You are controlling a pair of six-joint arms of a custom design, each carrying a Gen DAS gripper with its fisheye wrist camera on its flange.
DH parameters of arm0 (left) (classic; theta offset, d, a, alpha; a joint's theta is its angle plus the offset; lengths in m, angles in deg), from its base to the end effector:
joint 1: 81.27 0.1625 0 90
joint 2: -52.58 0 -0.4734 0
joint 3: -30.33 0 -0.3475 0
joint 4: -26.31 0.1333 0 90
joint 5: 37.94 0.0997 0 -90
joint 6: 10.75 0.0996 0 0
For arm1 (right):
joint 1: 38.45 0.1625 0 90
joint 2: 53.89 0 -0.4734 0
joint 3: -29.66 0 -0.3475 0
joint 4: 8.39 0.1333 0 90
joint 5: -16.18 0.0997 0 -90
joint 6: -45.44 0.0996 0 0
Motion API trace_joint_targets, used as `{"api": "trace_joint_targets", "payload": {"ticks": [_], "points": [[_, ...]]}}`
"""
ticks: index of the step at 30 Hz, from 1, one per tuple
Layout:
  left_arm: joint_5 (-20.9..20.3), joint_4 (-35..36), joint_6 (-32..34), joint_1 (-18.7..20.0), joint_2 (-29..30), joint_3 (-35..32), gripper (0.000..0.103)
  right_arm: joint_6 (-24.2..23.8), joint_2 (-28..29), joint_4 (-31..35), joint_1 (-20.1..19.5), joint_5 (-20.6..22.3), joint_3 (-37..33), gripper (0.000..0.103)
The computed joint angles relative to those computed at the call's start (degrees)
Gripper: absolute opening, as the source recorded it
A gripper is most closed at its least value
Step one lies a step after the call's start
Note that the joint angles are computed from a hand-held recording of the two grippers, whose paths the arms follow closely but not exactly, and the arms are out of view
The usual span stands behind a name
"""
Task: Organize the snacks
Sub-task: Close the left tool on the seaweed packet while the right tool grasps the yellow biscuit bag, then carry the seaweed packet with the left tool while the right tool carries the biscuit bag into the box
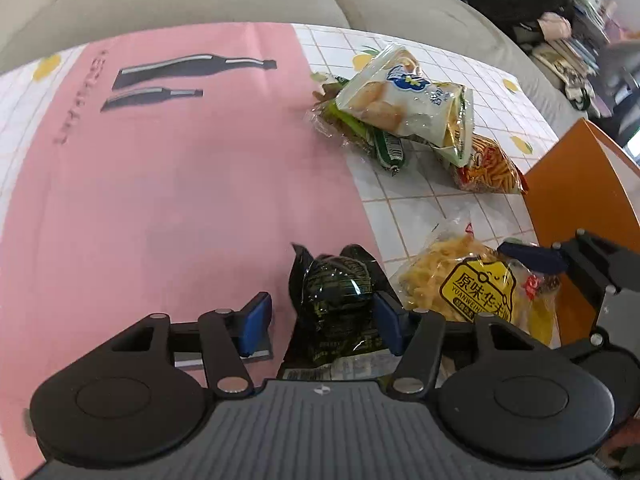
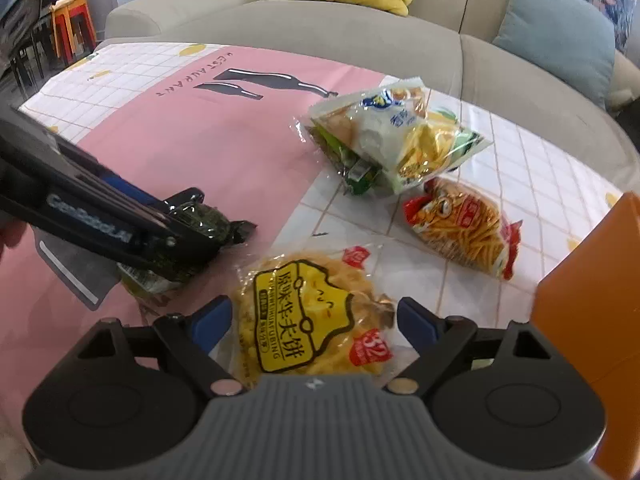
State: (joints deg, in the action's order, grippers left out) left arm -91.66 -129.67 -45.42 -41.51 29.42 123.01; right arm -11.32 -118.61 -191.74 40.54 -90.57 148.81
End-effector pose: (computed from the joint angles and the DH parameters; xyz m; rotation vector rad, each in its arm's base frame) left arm -0.3778 -0.5644 -0.0631 0.3764 2.5595 -0.5131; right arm -0.0008 -0.5518 0.2963 0.8448 -2.3341 0.5237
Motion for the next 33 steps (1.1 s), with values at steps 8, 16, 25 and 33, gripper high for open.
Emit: {"api": "trace_joint_targets", "payload": {"ticks": [8,16,25,33], "points": [[0.45,-4.91,-0.78,-0.68,1.17,0.79,0.042,-0.66,0.79,-2.6,-0.33,0.21,0.81,0.08],[3.62,-6.73,-5.29,-2.64,0.55,2.28,0.041,-1.35,0.37,-4.27,0.46,0.03,1.22,0.07],[7.28,-5.0,-10.49,-6.67,-2.96,4.04,0.041,3.93,-5.11,-4.04,1.65,4.47,2.98,0.07],[8.38,-5.47,-9.34,-10.99,-3.77,2.47,0.041,11.88,-14.8,-1.32,1.45,9.02,5.64,0.07]]}}
